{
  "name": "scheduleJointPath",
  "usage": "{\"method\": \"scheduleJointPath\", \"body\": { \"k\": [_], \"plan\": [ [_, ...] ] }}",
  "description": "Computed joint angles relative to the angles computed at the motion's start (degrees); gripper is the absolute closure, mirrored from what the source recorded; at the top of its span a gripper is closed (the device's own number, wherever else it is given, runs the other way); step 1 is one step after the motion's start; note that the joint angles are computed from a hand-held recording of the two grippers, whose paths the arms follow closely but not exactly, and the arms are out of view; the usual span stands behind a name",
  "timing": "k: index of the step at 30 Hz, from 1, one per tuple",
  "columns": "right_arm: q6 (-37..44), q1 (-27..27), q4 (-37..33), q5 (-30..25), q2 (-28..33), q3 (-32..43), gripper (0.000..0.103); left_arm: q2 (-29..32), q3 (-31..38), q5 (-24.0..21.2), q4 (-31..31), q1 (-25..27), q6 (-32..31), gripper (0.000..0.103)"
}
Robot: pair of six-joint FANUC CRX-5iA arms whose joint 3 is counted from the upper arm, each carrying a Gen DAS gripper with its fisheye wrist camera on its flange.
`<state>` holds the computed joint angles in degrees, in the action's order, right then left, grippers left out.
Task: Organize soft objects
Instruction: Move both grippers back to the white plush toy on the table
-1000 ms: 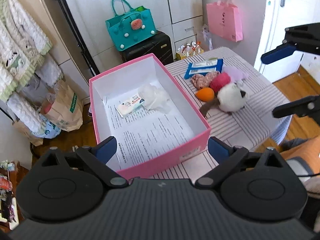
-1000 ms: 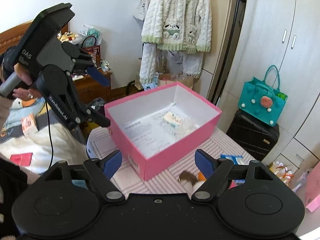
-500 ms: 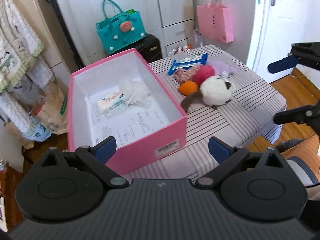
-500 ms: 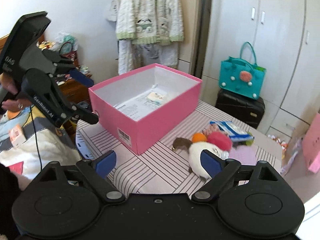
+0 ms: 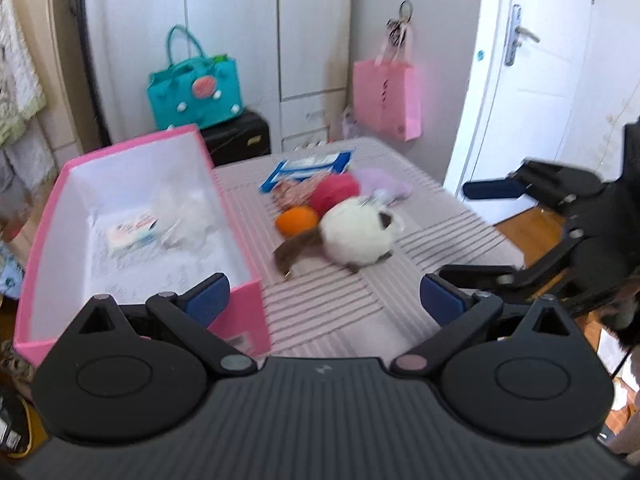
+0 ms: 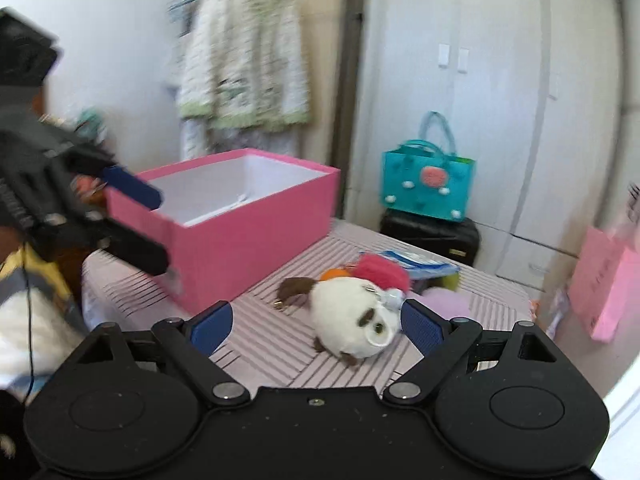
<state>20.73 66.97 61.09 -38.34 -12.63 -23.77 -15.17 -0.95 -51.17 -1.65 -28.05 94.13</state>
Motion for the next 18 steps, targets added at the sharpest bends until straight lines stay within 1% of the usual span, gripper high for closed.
{"method": "scheduleJointPath", "body": {
  "k": [2, 3, 5, 6, 8, 10, 13, 14, 16, 18],
  "plan": [
    [-5.46, -2.43, 1.29, 4.09, -0.25, -1.94, 0.009, 0.23, -0.82, 3.27, -0.92, -1.13, 0.83, 0.000],
    [-6.51, -3.88, 0.70, 6.70, -0.25, -2.80, 0.009, 0.71, -0.81, 4.39, -1.70, -1.78, 1.60, 0.000],
    [-6.96, -5.70, -0.30, 9.45, 0.31, -3.70, 0.009, 1.94, -0.45, 5.95, -3.07, -2.82, 3.29, 0.000],
    [-5.79, -6.35, -1.95, 10.45, 0.91, -3.67, 0.009, 2.88, 0.14, 6.20, -3.80, -3.30, 4.20, 0.000],
    [-3.02, -6.81, -5.01, 10.38, 2.38, -2.69, 0.009, 4.78, 1.10, 6.44, -3.50, -3.65, 4.02, 0.000],
    [-5.26, -7.23, -1.48, 9.78, 3.48, -3.23, 0.010, 6.56, 2.18, 6.89, -3.71, -4.08, 4.22, 0.002],
    [-9.35, -8.52, 4.77, 10.79, 4.31, -4.63, 0.010, 9.26, 4.33, 5.70, -2.85, -3.85, 4.38, 0.003],
    [-9.34, -9.03, 5.23, 11.77, 4.57, -4.69, 0.010, 10.16, 4.85, 5.40, -1.62, -3.43, 3.92, 0.003],
    [-7.69, -9.51, 3.83, 12.47, 5.17, -3.98, 0.012, 11.77, 5.74, 4.86, 0.82, -2.58, 2.66, 0.003],
    [-7.45, -10.10, 3.27, 13.28, 5.69, -3.57, 0.015, 13.65, 7.54, 3.78, 1.04, -2.37, 2.56, 0.003]
  ]
}}
